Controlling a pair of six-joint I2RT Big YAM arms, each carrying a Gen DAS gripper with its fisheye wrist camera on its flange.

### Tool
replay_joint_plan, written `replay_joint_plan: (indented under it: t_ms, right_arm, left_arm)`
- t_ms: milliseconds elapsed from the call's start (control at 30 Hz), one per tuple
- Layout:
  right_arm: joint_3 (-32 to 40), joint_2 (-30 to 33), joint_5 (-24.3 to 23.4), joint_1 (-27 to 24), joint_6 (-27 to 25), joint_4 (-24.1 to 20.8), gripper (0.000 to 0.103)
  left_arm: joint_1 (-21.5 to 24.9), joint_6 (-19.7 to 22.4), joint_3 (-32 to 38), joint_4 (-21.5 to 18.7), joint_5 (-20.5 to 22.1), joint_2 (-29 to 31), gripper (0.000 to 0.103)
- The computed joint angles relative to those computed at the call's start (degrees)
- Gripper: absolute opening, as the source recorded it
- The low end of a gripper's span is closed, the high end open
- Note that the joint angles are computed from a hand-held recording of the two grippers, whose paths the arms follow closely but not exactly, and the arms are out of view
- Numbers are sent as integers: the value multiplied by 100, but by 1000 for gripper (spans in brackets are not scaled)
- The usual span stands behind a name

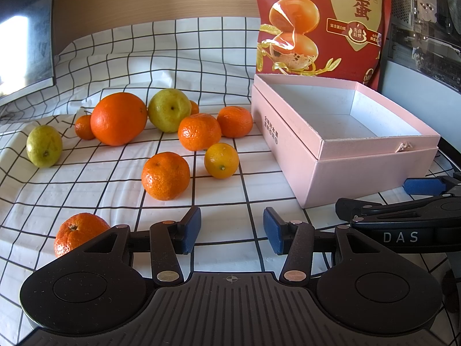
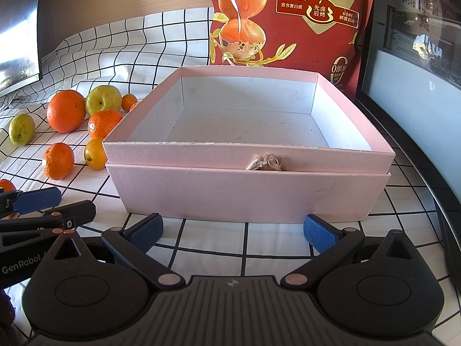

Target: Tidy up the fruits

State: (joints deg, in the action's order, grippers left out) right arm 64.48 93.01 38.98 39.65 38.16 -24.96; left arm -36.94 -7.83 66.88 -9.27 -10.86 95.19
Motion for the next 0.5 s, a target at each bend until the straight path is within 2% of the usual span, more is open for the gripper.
replay_joint_plan:
  t_ms: [133, 200, 300, 400, 500]
  right_arm:
    - [-10, -6, -3, 4, 5, 7, 103]
    - [-27, -37, -72, -4, -18, -9, 103]
    - [225, -19, -388, -70, 101, -574, 103]
    - [515, 57, -789, -213, 49, -1047, 103]
    - [692, 84, -902, -245, 236, -1439, 103]
  left_arm:
    - [-22, 6, 22, -16, -45, 9, 54]
    - [9, 75, -24, 4, 73, -30, 50]
    - [188, 162, -51, -69, 639, -160, 48]
    - [403, 237, -15, -226, 797, -392, 47]
    - [728, 151, 67, -444, 1230, -656, 47]
